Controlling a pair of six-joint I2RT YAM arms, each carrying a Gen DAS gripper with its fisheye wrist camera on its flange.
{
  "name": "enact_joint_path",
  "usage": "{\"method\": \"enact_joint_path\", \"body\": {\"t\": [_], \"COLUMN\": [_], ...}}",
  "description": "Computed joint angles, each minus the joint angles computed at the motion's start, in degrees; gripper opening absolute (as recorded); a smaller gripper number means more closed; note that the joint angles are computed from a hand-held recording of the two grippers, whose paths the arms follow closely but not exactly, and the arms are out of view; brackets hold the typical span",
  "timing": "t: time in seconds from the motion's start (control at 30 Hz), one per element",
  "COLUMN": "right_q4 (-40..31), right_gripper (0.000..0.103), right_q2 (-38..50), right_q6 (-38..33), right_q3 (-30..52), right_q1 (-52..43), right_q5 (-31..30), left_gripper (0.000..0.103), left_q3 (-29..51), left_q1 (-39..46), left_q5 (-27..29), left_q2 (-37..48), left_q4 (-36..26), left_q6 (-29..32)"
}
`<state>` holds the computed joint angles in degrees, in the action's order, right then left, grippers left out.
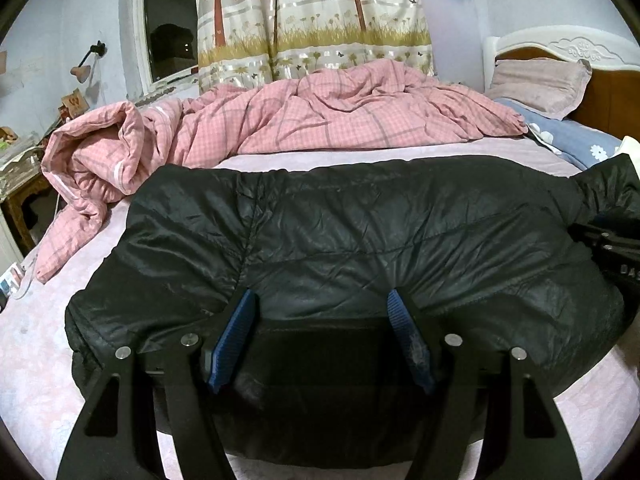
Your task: Fold large clothes
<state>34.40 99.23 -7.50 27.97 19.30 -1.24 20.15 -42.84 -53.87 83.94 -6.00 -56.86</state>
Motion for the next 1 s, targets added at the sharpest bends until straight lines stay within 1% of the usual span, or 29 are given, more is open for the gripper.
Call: {"method": "enact_joint_path", "body": {"t": [0.07, 0.13, 0.17, 0.23, 0.27, 0.3, 0.33, 0.37, 0.47, 0.57, 0.67, 0.77, 0.83, 0.9, 0.93, 0.97, 1.0], "right_q4": [1.1, 1.4, 0.6, -2.1, -2.8, -3.9, -4.8, -5.2, -5.7, -11.9, -15.3, -19.8, -22.8, -24.6, -24.8, -24.7, -24.6], "right_gripper": [0.06, 0.06, 0.058, 0.053, 0.05, 0.05, 0.05, 0.05, 0.05, 0.05, 0.05, 0.05, 0.05, 0.049, 0.046, 0.036, 0.031], "right_q2": [-2.3, -5.3, -7.5, -12.3, -14.4, -17.3, -20.0, -23.0, -31.2, -38.4, -44.5, -51.4, -53.8, -55.6, -56.7, -56.7, -56.4], "right_q6": [-0.9, -1.9, -2.0, -1.8, -1.7, -1.8, -2.3, -3.1, -4.3, -3.4, -3.7, -5.3, -6.0, -6.4, -6.5, -6.5, -6.5], "right_q3": [-2.2, -4.7, -6.0, -8.3, -9.6, -11.1, -12.6, -14.5, -19.5, -21.4, -23.6, -25.9, -26.4, -26.8, -27.1, -27.1, -27.0], "right_q1": [0.2, 0.0, -0.5, -2.2, -3.2, -4.6, -5.8, -6.8, -8.3, -12.1, -14.7, -19.0, -22.0, -22.7, -22.1, -21.2, -20.3], "right_q5": [0.2, -0.8, -2.0, -4.8, -6.0, -7.5, -8.7, -9.2, -8.0, -12.6, -15.5, -20.4, -23.9, -25.0, -24.6, -24.0, -23.6], "left_gripper": [0.068, 0.068, 0.067, 0.067, 0.067, 0.067, 0.067, 0.067, 0.067, 0.067, 0.067, 0.067, 0.067, 0.067, 0.067, 0.067, 0.067], "left_q3": [-0.1, -0.5, -0.2, 1.1, 2.3, 3.4, 4.7, 5.5, 6.8, 8.3, 8.5, 9.4, 9.8, 9.8, 9.6, 9.4, 9.5], "left_q1": [-0.2, -0.3, -1.2, -3.8, -6.2, -8.3, -11.0, -13.3, -18.4, -21.8, -24.3, -26.6, -27.7, -28.1, -28.4, -28.5, -28.4], "left_q5": [0.0, -0.2, -0.7, -3.0, -5.2, -6.9, -8.4, -9.1, -9.4, -9.0, -8.6, -8.5, -8.3, -8.2, -8.2, -8.3, -8.5], "left_q2": [-0.6, -2.6, -3.7, -6.4, -7.5, -8.0, -8.2, -8.4, -7.4, -3.2, -1.3, 1.1, 2.2, 2.2, 1.9, 1.5, 1.4], "left_q4": [-0.3, -0.9, -2.8, -9.0, -13.9, -18.6, -24.3, -28.6, -36.8, -43.3, -46.4, -49.8, -51.1, -51.2, -50.7, -50.0, -49.6], "left_q6": [-0.1, 0.2, -0.7, -3.2, -6.0, -9.3, -14.5, -19.1, -29.5, -39.1, -45.2, -50.2, -52.4, -53.4, -53.4, -52.9, -52.4]}}
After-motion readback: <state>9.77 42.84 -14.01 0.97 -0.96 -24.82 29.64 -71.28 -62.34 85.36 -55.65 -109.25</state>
